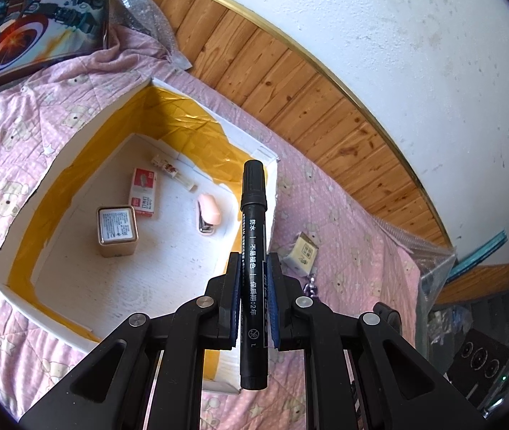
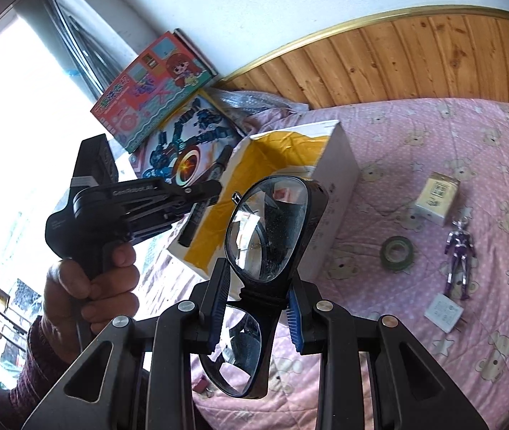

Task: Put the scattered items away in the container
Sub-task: 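Carry the marker with the left tool while the right tool carries the glasses over the box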

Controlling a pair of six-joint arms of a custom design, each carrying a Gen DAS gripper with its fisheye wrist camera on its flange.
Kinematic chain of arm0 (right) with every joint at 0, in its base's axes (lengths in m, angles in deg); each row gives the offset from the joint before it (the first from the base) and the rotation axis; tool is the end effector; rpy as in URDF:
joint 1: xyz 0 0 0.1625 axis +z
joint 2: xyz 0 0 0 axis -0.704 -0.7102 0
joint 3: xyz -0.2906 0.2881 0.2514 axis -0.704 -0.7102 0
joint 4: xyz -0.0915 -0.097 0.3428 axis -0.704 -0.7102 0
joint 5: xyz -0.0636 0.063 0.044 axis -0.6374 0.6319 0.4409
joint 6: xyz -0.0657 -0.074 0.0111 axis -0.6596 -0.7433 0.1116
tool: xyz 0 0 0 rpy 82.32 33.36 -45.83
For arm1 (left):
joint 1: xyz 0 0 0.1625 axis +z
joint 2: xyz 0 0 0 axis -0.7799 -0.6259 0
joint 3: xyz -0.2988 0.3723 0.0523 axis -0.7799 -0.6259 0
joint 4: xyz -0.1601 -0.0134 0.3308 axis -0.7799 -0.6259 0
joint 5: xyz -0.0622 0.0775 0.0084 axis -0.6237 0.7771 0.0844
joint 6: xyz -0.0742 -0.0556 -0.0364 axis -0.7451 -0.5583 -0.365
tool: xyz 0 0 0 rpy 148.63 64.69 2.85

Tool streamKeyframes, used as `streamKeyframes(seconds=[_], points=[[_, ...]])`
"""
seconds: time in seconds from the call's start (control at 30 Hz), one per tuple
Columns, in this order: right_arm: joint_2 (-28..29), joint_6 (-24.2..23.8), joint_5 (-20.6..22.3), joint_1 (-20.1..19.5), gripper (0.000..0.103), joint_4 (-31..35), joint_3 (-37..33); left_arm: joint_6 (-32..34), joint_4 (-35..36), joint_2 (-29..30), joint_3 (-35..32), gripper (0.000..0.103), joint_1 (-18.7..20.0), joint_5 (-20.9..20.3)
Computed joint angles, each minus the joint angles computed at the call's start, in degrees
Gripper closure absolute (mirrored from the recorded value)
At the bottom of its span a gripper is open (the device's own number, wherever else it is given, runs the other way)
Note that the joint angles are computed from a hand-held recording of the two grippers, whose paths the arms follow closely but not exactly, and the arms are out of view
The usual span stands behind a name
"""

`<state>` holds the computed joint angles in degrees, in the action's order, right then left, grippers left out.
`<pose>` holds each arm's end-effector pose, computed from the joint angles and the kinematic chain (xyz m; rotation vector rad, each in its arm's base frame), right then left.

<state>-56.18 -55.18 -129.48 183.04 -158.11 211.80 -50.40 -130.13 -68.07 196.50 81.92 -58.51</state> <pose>0.2707 -0.1341 0.3056 0.3004 -2.7971 1.0650 -0.3046 -0.3556 0.2628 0.7301 2.9964 -0.3159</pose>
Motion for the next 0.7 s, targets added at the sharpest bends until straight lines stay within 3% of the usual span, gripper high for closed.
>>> streamKeyframes(seconds=[0.47, 0.7], points=[[7.12, -1.03, 2.83, -1.62, 0.072, -7.61, -2.04, -1.35, 2.07, 0.18, -0.69, 0.090, 1.16, 2.15], [8.96, -4.09, 2.95, -2.89, 0.072, -7.28, -5.06, -3.38, 4.28, 0.74, -1.44, 0.090, 2.62, 3.50]])
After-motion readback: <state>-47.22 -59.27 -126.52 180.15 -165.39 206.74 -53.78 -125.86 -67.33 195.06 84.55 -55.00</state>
